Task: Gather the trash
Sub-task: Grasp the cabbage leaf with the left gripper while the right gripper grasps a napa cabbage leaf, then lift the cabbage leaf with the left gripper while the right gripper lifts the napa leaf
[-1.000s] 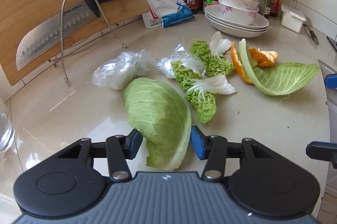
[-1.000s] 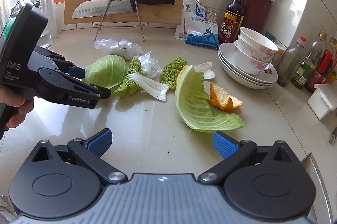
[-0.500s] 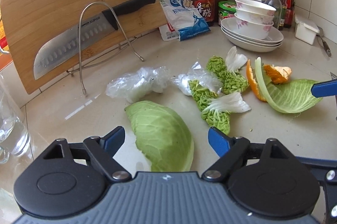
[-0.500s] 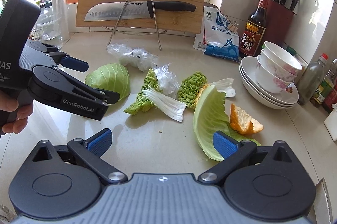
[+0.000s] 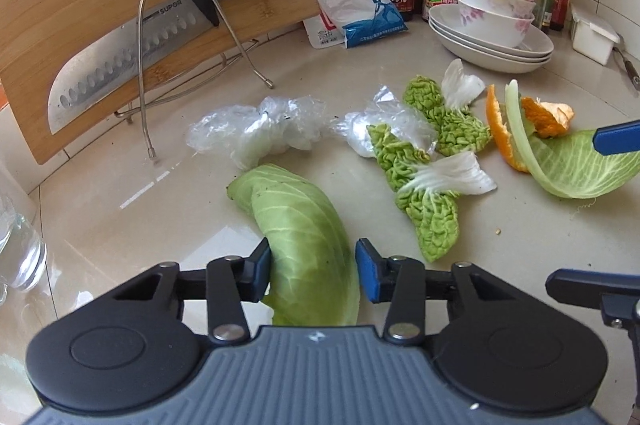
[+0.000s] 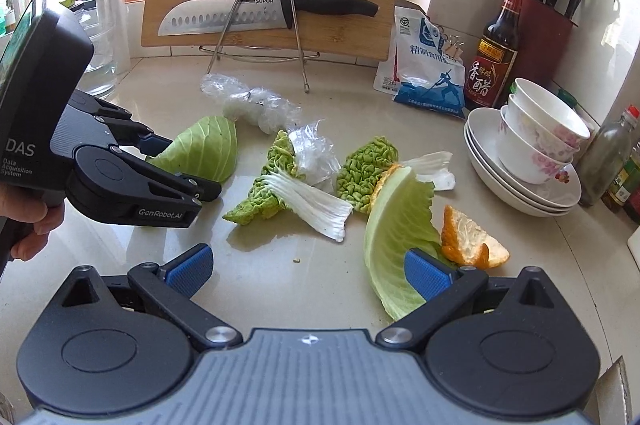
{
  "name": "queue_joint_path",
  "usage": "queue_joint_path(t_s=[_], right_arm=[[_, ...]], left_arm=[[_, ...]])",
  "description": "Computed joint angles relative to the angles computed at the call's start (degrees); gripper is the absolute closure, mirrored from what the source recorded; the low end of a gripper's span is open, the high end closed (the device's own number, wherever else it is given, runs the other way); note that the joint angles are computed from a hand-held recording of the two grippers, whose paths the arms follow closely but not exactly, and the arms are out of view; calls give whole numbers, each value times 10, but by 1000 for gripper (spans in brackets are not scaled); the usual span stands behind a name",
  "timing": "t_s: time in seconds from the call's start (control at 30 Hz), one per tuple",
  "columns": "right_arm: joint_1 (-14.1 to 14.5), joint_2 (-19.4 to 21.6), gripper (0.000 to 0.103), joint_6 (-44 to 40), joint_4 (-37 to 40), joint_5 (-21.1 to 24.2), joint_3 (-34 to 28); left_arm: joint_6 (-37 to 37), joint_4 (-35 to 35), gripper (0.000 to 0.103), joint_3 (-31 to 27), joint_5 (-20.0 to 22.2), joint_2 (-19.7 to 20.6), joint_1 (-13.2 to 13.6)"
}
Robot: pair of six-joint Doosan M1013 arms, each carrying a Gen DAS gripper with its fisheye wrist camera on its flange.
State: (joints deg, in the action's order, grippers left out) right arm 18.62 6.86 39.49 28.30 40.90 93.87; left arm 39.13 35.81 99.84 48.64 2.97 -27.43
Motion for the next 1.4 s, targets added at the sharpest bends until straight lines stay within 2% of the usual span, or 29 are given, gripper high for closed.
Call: queue_joint_path(t_s=[0.23,0.3,0.43,0.57,0.67,0.8,0.97,1.1,1.17,1.2,1.4], right_arm=[[8,21,2,-67,-2,10,-25],[11,29,4,-86,-15,9,-35],[13,54,15,-136,-41,41,-68],[13,81,22,-202,-48,87,-102],[14,108,31,-239,-48,156,-144],[15,142,36,-270,-48,246,-197],[20,177,42,-280,-51,329,-251],[22,192,49,-273,-50,365,-273],[23,194,63,-273,-51,375,-276],[23,194,67,-271,-53,377,-277],[22,187,69,-263,-45,379,-270]], left_arm=[[11,-34,64,4,-4,-13,14],[8,-35,64,5,-6,-15,15],[6,-40,64,6,-12,-17,19],[8,-48,64,6,-19,-20,22],[11,-56,64,7,-25,-22,24],[7,-56,64,9,-27,-24,23],[5,-58,64,9,-31,-26,25],[7,-62,64,11,-33,-27,27],[9,-64,64,11,-33,-27,27],[10,-64,64,11,-33,-27,27],[25,-71,65,12,-36,-30,28]])
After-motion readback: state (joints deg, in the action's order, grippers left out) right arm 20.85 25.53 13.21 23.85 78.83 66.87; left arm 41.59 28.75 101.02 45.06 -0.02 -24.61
